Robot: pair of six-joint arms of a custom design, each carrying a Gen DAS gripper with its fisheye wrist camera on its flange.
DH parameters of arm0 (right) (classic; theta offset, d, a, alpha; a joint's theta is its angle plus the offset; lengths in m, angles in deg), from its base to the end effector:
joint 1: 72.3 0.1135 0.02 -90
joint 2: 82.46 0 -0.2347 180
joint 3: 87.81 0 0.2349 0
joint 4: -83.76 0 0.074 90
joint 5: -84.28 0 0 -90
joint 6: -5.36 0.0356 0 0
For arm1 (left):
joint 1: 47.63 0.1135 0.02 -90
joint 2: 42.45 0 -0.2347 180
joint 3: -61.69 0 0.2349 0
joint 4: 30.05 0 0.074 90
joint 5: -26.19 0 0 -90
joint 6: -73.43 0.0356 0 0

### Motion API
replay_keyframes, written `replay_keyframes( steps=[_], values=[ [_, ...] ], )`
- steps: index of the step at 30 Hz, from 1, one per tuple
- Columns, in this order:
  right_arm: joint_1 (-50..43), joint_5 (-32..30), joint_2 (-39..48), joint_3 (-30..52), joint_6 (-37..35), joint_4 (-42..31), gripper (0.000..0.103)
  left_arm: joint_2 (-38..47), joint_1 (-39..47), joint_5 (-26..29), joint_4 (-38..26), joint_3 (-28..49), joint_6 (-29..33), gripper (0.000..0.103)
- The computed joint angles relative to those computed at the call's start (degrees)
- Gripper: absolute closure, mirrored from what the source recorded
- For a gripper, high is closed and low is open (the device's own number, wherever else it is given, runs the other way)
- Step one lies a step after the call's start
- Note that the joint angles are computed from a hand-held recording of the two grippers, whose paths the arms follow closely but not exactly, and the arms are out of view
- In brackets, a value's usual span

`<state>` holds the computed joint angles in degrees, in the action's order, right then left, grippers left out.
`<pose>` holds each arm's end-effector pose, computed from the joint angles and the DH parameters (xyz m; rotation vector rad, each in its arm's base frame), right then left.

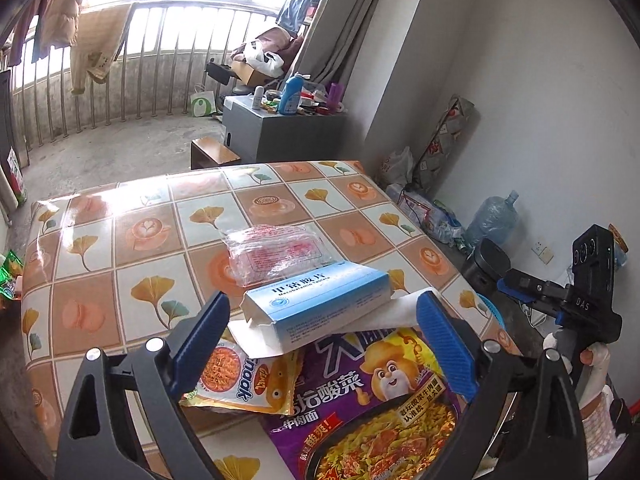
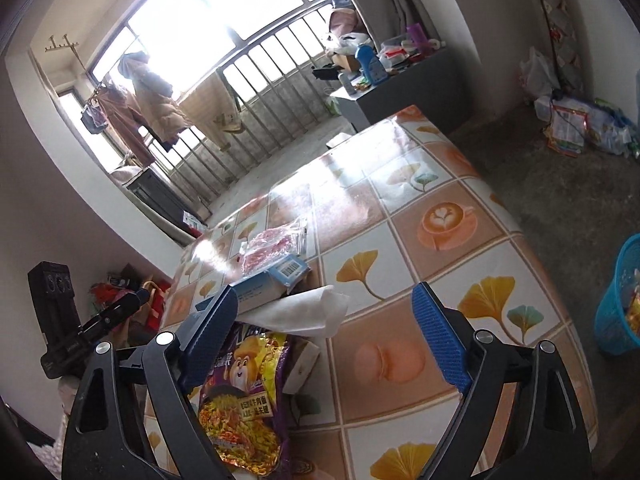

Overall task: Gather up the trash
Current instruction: 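Move both tools back to the table toward the medicine box, then grasp the blue Mecobalamin box with the left tool while the right tool pinches a thin item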

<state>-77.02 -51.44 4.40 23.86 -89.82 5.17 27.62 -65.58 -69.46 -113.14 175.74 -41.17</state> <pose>0.2799 0.0025 0.3667 -0.3271 2.3038 0.9031 0.1856 -0.0564 0.4282 -0.1844 2.2578 -0.2868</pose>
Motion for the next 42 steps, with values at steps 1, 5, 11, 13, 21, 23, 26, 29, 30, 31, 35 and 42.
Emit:
replay_keyframes(
  steps=[1, 5, 11, 13, 21, 23, 26, 29, 30, 31, 35, 42],
  values=[
    [0.2, 0.1, 0.3, 0.2, 0.0, -0.6, 0.021, -0.1, 0.3, 0.6, 0.0, -0.5, 0.2, 0.013],
    [1.0, 0.3, 2.4, 1.5, 1.2, -1.9, 0.023, 0.3, 1.8, 2.9, 1.4, -2.4, 1.2, 0.016],
    [1.3, -0.5, 4.6, 2.0, 2.5, -3.4, 0.026, 2.3, 3.2, 5.4, 3.0, -3.2, 3.9, 0.021],
    [1.2, -1.4, 5.8, 2.8, 2.6, -4.6, 0.027, 3.5, 3.6, 6.7, 3.4, -2.8, 4.8, 0.022],
    [1.3, -3.0, 8.5, 3.6, 2.3, -7.4, 0.031, 13.7, 5.9, 13.4, 2.1, 4.1, 13.0, 0.022],
    [1.5, -3.2, 9.1, 3.8, 2.1, -7.9, 0.031, 17.2, 7.3, 15.4, 0.8, 7.1, 15.0, 0.022],
    [1.9, -3.2, 9.8, 3.9, 2.0, -8.3, 0.031, 23.5, 10.5, 20.9, -1.8, 13.1, 18.2, 0.021],
    [2.2, -4.3, 11.1, 4.6, 2.1, -9.3, 0.031, 30.5, 13.9, 27.6, -4.5, 19.6, 19.7, 0.020],
    [2.2, -4.9, 11.8, 5.3, 2.0, -10.1, 0.031, 32.8, 15.0, 29.6, -5.4, 21.7, 19.6, 0.020],
    [2.2, -5.6, 12.5, 5.9, 1.8, -10.9, 0.031, 35.5, 16.1, 32.2, -6.8, 24.2, 19.7, 0.020],
    [1.9, -6.9, 14.7, 8.7, 0.3, -13.9, 0.032, 43.1, 19.1, 38.1, -11.1, 30.4, 17.6, 0.020],
    [2.1, -7.5, 17.2, 10.8, -0.2, -15.2, 0.035, 45.7, 23.6, 54.9, -17.2, 30.6, 16.4, 0.020]
  ],
)
